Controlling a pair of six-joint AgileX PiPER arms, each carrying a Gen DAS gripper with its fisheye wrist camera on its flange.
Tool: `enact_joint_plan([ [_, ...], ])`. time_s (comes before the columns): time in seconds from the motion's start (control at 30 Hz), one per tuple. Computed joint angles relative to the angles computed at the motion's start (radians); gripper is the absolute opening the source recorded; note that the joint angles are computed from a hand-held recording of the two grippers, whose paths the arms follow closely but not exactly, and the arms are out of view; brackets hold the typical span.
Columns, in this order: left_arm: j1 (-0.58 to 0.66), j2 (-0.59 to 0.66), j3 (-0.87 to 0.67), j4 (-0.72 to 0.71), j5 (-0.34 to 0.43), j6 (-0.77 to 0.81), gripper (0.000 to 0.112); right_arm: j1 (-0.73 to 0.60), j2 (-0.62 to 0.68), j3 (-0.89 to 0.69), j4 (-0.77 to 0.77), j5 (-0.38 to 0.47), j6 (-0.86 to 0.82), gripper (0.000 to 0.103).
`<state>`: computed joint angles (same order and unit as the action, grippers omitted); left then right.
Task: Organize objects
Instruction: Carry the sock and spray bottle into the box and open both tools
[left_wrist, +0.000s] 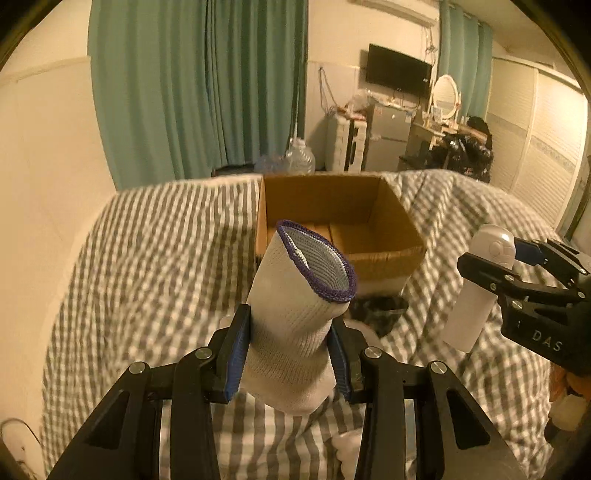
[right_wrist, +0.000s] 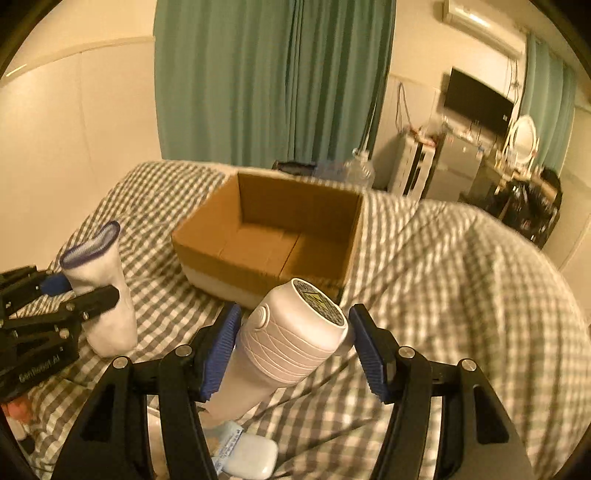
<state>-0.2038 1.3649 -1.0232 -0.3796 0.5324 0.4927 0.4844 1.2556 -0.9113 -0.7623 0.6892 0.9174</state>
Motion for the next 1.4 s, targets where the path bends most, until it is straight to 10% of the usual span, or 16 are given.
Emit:
enact_joint_plan([
  [0.33, -0.033, 0.159, -0.325, 0.02, 0.123, -0.05, 0.04, -0.101, 0.039, -0.245, 0.157, -0.001, -0.3, 0.061],
  [0.9, -0.12, 0.712, -0.931, 0.241, 0.224, -0.251, 0.04, -0.332, 0.563, -0.716, 0.491, -0.086, -0.753, 0.061],
  [1.4, -0.145, 0.908, -1.06, 0.235, 0.209, -0.209, 0.04, -0.407, 0.781, -0.788, 0.669, -0.15, -0.918, 0.061],
])
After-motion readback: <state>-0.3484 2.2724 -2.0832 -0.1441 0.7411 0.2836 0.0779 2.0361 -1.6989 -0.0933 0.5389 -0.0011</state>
